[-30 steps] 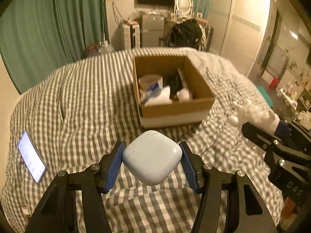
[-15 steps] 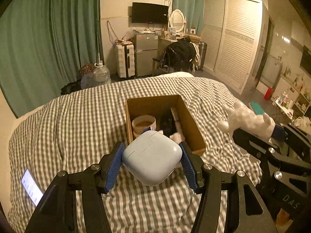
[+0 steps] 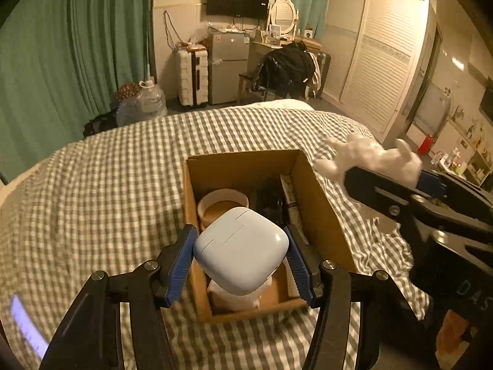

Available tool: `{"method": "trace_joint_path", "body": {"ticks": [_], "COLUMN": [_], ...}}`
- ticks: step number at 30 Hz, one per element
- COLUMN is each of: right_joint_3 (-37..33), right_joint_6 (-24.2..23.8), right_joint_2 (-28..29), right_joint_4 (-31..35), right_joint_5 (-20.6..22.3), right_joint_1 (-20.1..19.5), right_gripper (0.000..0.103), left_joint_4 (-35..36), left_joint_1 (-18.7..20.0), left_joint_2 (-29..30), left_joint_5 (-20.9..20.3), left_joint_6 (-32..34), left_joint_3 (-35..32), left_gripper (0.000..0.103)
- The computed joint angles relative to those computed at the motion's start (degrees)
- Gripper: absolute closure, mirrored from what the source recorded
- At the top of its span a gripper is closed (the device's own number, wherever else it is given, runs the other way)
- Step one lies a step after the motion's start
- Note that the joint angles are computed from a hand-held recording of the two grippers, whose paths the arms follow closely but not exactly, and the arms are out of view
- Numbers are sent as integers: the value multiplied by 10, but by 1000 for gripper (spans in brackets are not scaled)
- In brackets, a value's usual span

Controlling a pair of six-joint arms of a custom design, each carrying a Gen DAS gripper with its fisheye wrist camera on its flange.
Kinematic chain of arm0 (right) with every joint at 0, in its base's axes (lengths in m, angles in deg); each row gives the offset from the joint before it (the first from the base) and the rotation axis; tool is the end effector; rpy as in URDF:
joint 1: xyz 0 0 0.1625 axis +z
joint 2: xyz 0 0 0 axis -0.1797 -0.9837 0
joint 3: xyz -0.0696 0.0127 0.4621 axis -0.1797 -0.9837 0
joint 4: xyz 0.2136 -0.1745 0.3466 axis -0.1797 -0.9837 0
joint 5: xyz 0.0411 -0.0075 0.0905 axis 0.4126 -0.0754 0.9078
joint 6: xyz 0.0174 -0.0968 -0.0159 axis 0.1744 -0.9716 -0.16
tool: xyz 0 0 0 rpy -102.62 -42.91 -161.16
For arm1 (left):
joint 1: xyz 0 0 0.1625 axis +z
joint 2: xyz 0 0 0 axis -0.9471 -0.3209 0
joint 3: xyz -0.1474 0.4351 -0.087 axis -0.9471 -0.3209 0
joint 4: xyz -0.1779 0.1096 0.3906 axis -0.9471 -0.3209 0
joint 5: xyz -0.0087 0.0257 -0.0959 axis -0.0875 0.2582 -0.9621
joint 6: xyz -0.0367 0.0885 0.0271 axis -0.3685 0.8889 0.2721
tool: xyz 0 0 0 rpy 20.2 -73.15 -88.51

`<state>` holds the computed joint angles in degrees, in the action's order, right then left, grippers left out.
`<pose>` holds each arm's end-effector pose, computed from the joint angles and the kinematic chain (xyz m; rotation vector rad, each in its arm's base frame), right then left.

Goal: Organize objects
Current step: 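Place earbud case and figurine into the box and release both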

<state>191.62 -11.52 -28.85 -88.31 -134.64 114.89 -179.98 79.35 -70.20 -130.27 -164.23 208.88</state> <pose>0.1699 -0.2742 0.3361 0.8331 -2.4000 0.8443 -0.3878 -0.2620 0.0535 0.3472 2.3137 -0.8614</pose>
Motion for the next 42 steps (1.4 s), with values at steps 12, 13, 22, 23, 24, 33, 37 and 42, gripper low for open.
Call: {"method": "trace_joint_path", "body": {"ticks": [12, 13, 22, 23, 24, 33, 37, 42], "right_joint_3": [-36, -38, -58, -58, -59, -60, -59, -64], "right_joint_6": [-42, -47, -62, -61, -60, -49, -38, -18], "right_joint_2": [186, 196, 276, 279, 280, 272, 255, 213], "right_joint_4": [-122, -128, -173, -174, -172, -156, -151, -123], "right_joint_5": [31, 33, 33, 35, 38, 49, 38, 20], "right_joint_1": [-86, -93, -127, -131, -135, -142, -129, -102], "right_gripper": [52, 52, 52, 52, 52, 52, 37, 32], "left_joint_4": [-197, -222, -317, -320, -327, -320, -311, -220], "left_joint_1": [88, 94, 107, 108, 109, 108, 98, 63], "left_joint_2": [49, 54, 94, 97, 100, 99, 82, 40], "left_joint_5": [-4, -6, -8, -7, -7, -24, -13, 23], "left_joint_6": [111, 127, 209, 211, 214, 192, 171, 122], "left_joint_3": [50, 54, 59, 59, 59, 55, 55, 41], "left_gripper": [44, 44, 44, 44, 44, 43, 26, 15]}}
